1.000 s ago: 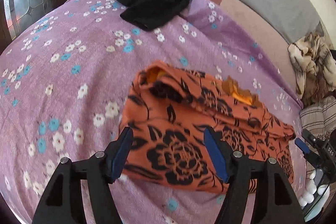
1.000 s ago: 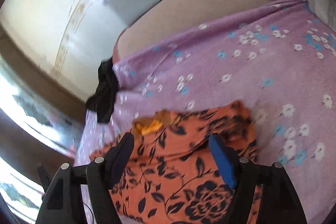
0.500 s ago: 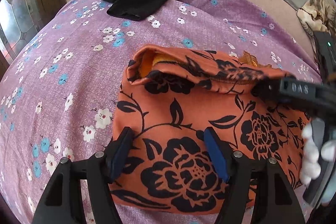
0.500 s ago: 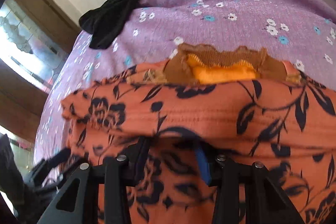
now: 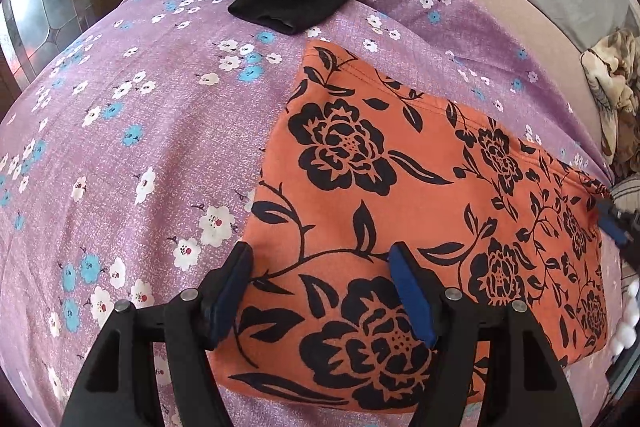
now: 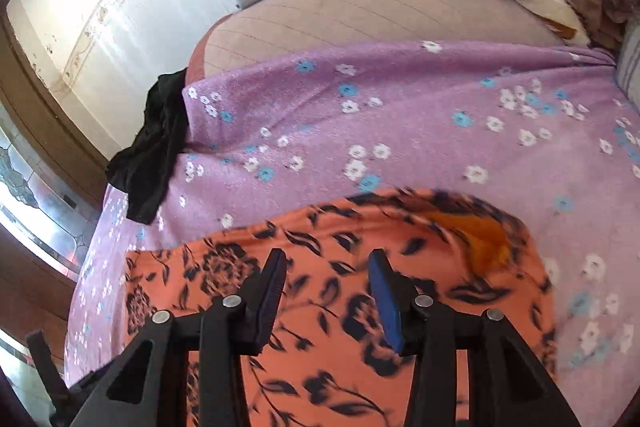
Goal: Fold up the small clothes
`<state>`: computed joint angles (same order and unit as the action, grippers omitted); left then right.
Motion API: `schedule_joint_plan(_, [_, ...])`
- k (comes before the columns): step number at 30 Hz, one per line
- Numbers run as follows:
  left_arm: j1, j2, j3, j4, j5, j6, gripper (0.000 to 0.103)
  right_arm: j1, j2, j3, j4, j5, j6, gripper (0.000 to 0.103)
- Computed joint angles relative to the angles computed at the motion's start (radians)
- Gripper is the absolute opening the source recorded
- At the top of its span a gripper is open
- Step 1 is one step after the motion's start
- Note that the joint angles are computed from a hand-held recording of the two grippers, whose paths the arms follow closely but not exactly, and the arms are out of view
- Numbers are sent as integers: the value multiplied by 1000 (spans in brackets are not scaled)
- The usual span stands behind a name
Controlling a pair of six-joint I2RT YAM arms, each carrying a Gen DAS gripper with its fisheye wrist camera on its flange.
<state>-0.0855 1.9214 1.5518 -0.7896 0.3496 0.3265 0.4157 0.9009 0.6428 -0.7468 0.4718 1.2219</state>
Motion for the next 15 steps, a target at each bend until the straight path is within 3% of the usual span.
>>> schedule_joint_plan(3, [10,1,-3,32,-39,-30,74,-32,-59,-83,-101,-6,83,47])
schedule_joint_plan(5, [5,18,-8,52,-103,-43,81,-163,-102,-175,-56,-57,37,46])
schedule_joint_plan(8, [9,62,30,8,-92,-43,82,-256,-154,-202,-30,-98,23,48])
schedule_joint_plan(11, [13,40,12,24,-87,-31,82,-153,-100,-114,-62,-75,49,49])
schedule_joint_plan(15, [31,34,18,6,-59,-40,82,166,-88,-12,-202,36,256,50])
